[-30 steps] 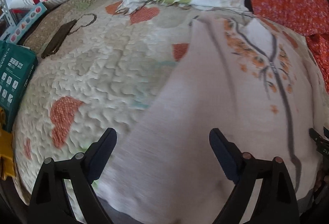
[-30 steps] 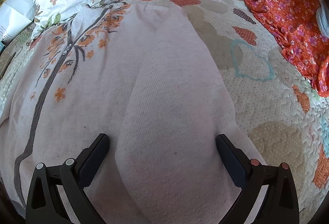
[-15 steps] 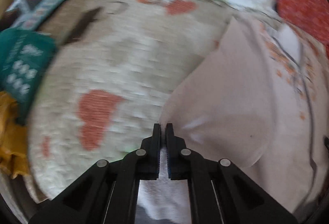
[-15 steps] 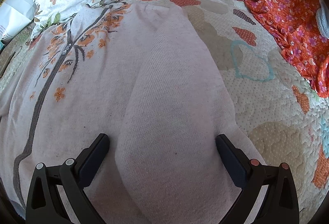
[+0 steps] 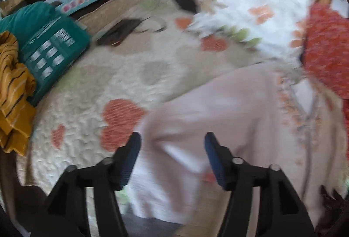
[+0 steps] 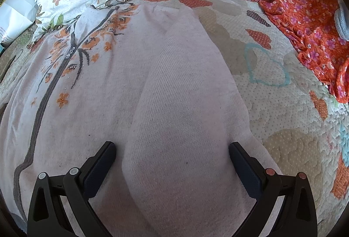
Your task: Fold small clothes
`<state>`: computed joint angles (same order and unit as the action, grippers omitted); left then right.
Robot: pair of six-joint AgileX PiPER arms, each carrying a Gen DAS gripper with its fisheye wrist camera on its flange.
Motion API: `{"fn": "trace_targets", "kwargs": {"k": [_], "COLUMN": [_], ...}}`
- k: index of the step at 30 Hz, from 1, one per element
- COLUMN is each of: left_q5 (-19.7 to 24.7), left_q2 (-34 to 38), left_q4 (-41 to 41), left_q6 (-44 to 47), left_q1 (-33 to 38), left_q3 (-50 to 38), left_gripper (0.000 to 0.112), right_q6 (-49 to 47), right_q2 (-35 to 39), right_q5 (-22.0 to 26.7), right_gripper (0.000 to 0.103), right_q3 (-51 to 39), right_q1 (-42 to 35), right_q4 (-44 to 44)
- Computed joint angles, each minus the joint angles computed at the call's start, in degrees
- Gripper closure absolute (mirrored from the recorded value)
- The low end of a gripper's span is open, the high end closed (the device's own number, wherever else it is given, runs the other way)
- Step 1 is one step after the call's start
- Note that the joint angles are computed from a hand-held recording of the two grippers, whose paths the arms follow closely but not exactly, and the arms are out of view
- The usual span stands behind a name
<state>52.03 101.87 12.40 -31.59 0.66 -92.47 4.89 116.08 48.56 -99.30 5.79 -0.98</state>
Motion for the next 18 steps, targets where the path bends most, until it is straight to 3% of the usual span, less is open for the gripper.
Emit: {"fn": "trace_targets", "kwargs": {"k": [4,7,11,13,15,18], "left_q5": [-2.3,-1.79,-0.38,-0.32,-0.41,-0.38], "left_q2": [-0.77,1.3,3.44,3.58,3.12,3.39], "left_q4": [-2.2,-3.75,-2.7,-3.08,-4.51,-6.79], "left_q6": [1.7,3.88,3.7,3.29,3.34,4.56], "left_q1": [-6.04,-9.86,-14.42,-15.23,-15.4,-15.72], "left_q3": [0.36,-0.84,-1.49,-1.34,-0.3,0.81], "left_gripper": [0.04,0.04,0.039,0.039,0.039,0.037], "right_q6": [0.36,-0.38,-0.14,-2.03,-6.83,-10.67], "right_q2": [0.01,0.24,2.11,2.64,1.25,-2.39], "right_q5": [0.09,0.73,7.67,12.31,13.85,12.06], "right_gripper": [0.0,0.0,0.0,0.002,0.004,0.005], "right_q3": [-0.05,-0.63,-5.88,-9.48,-11.01,-10.6], "right_q1": [0.15,-0.08,0.24,-0.78,-4.05,-8.64], "right_q4": [-0.38,0.39,-1.22,1.81,10.0,16.97]}}
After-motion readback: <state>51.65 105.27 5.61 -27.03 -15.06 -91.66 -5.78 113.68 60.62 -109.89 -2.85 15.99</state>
